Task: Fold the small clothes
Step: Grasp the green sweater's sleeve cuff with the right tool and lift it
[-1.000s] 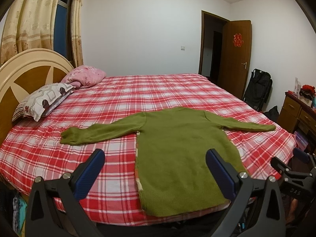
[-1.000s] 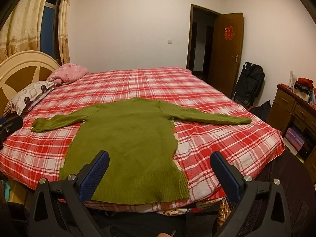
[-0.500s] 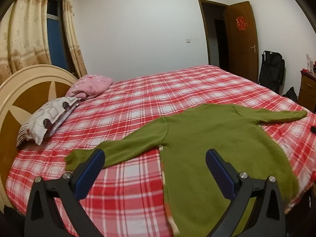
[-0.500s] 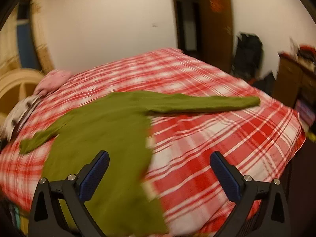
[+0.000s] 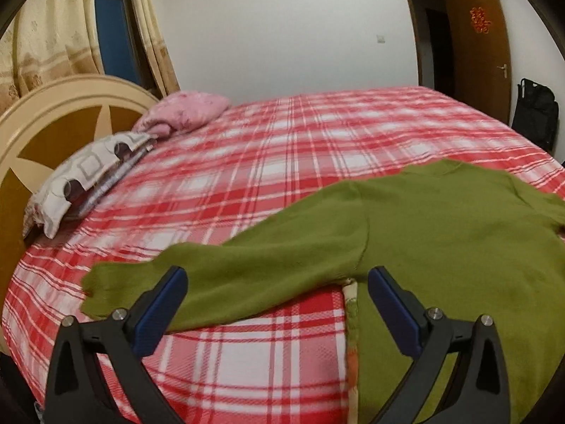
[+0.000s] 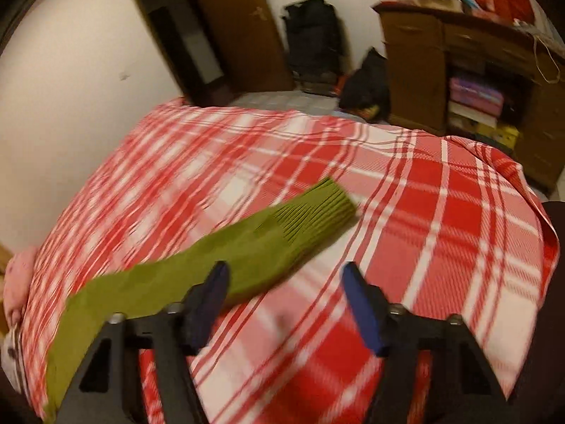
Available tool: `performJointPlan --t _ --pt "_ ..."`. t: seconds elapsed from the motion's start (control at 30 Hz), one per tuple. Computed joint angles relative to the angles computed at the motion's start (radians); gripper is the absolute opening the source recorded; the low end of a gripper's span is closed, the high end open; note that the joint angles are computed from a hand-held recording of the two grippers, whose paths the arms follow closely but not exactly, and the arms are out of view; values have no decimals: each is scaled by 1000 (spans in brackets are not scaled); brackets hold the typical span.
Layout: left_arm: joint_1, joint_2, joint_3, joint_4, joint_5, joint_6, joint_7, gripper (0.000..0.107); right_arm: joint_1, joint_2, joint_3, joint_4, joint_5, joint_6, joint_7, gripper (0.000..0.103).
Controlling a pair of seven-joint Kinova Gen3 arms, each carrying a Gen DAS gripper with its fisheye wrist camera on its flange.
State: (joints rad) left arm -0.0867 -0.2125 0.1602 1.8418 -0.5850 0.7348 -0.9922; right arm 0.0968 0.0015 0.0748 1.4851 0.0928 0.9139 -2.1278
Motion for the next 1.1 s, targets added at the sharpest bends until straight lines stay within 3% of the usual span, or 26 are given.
performJointPlan --t 0.2,0.23,0.37,0.43,0.57,0.7,0.83,1.1 --pt "16 71 -13 -9 -9 -1 24 103 23 142 22 -135 -8 95 4 60" --pt "21 81 -21 -11 -8 -3 24 103 23 156 23 -145 -7 96 1 55" --pt "37 101 -62 -9 25 -20 -2 103 23 198 32 -178 8 97 11 18" --pt "39 98 -76 -3 44 -31 -20 103 41 194 24 -171 -21 74 30 10" --pt "32 78 -95 10 98 -58 -58 103 7 170 5 -176 -2 45 53 9" --pt "22 62 -109 9 162 -75 -107 103 -86 142 -34 -209 73 31 74 9" --pt "16 37 -124 11 236 -92 -178 103 -227 150 -92 -289 170 43 106 9" --pt "0 5 -140 -1 360 -88 -300 103 -491 225 -168 -378 239 35 184 9"
